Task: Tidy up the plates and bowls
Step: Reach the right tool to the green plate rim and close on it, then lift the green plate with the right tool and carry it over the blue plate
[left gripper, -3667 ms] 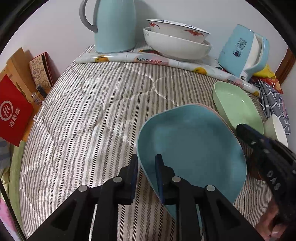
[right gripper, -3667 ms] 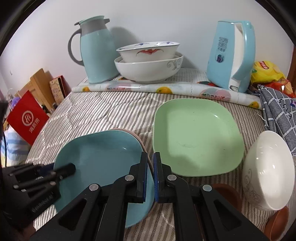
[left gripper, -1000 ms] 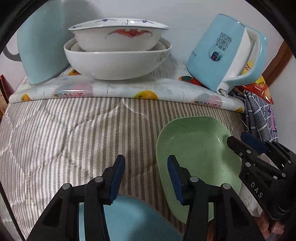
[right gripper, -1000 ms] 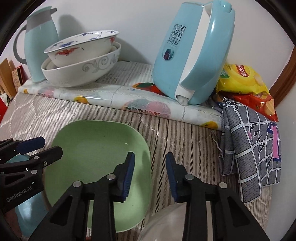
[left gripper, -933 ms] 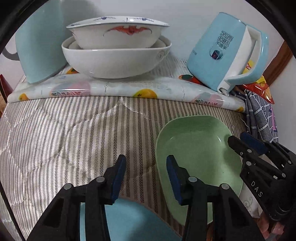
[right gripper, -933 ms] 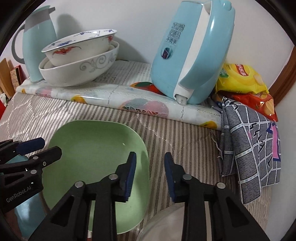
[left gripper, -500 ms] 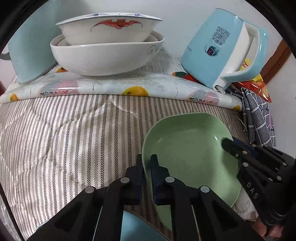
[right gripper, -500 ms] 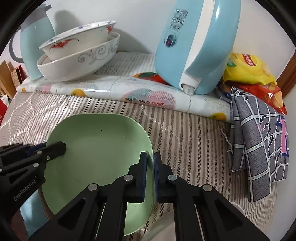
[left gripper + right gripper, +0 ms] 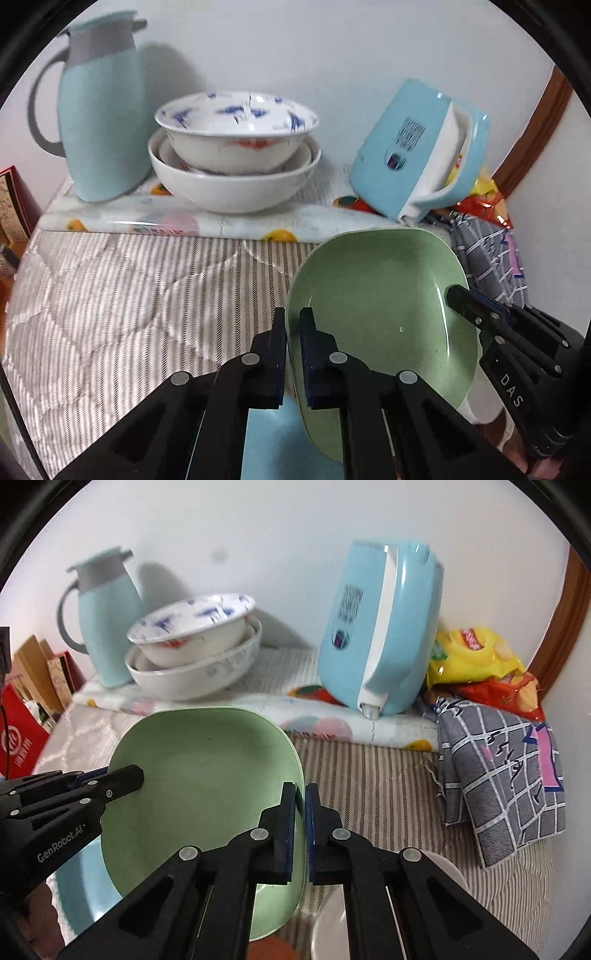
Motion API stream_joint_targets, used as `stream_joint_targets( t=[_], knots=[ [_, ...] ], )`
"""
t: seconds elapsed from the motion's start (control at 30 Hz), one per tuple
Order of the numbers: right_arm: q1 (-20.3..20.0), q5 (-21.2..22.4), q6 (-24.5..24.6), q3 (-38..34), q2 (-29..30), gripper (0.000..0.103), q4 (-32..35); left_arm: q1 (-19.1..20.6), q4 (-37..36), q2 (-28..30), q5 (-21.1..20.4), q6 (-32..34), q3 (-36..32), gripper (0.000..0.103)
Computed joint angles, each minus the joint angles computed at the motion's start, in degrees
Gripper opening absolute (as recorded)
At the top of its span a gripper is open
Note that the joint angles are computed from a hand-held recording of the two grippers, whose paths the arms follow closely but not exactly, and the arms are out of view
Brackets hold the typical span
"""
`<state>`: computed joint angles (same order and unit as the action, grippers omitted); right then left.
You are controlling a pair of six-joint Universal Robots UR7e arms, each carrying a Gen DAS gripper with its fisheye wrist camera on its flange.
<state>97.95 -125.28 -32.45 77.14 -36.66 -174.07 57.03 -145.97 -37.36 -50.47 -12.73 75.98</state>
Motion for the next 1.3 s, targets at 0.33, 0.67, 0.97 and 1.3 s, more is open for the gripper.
stream_joint_targets(
  t=[0.33,0.67,0.97,1.3],
  knots=[
    [1.96,0.68,2.36,11.22,-7.36,0.004,-6.43,-3.86,-3.54,-6.10,1.18,-1.92,9.33,0.008],
    [1.90,2.24,5.44,22.84,-14.30,0.003,-11.53,-6.94,-5.92,-10.22,0.77,-4.33,17.40,0.008],
    [2.52,3.44,7.67,30.22,-19.15,0.003,-16.17,-9.70,-7.37,-13.09,1.30,-5.22,21.74,0.008],
    [3.60,3.70,8.85,34.52,-21.61,0.003,-18.70,-11.76,-8.05,-16.62,2.12,-6.42,26.14,0.008]
  ],
)
